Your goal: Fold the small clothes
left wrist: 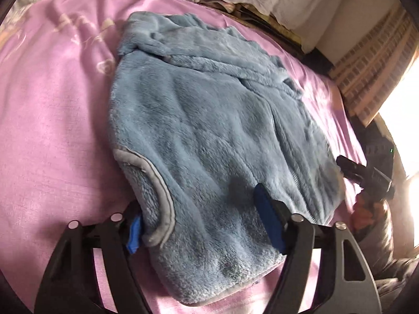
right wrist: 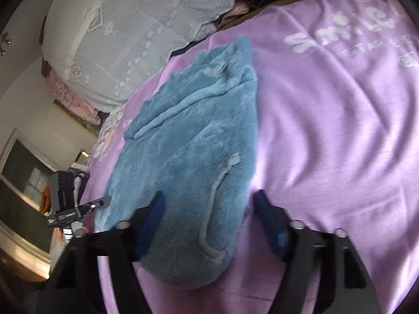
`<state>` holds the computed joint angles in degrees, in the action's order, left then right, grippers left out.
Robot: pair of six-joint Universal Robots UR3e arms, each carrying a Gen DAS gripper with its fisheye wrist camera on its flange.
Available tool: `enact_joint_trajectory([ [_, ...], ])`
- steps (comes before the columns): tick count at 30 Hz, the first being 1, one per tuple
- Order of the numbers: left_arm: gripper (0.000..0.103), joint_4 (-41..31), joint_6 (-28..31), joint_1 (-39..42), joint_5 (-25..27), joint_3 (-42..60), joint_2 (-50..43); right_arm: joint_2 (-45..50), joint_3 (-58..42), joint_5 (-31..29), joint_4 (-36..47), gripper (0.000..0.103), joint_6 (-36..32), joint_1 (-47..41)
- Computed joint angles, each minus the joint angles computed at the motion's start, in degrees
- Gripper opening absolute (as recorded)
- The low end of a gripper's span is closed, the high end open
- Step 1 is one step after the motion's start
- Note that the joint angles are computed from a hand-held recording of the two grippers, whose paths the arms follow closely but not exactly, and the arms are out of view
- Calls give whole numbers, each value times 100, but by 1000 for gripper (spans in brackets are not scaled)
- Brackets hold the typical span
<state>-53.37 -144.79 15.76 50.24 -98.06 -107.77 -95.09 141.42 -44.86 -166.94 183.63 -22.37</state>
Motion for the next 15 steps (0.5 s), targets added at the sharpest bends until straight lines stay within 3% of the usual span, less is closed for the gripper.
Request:
enact_joint_trajectory([
  [2, 58, -321, 166, 89, -180, 72, -4, -20, 57, 94, 79, 36, -62, 55],
  [11, 54, -493, -87, 20, -341, 530, -388, 808, -391, 372, -421, 29, 484, 70],
  [12, 50, -469, -107, 29, -353, 463, -334, 744, -427, 238, -374, 27, 477, 179],
  [14, 29, -674, 109, 71, -428, 366, -224, 626, -378, 170, -275, 21, 338, 297],
  [15, 25, -775, 238, 93, -467, 299, -169, 618, -341, 145, -327, 21, 349, 347],
])
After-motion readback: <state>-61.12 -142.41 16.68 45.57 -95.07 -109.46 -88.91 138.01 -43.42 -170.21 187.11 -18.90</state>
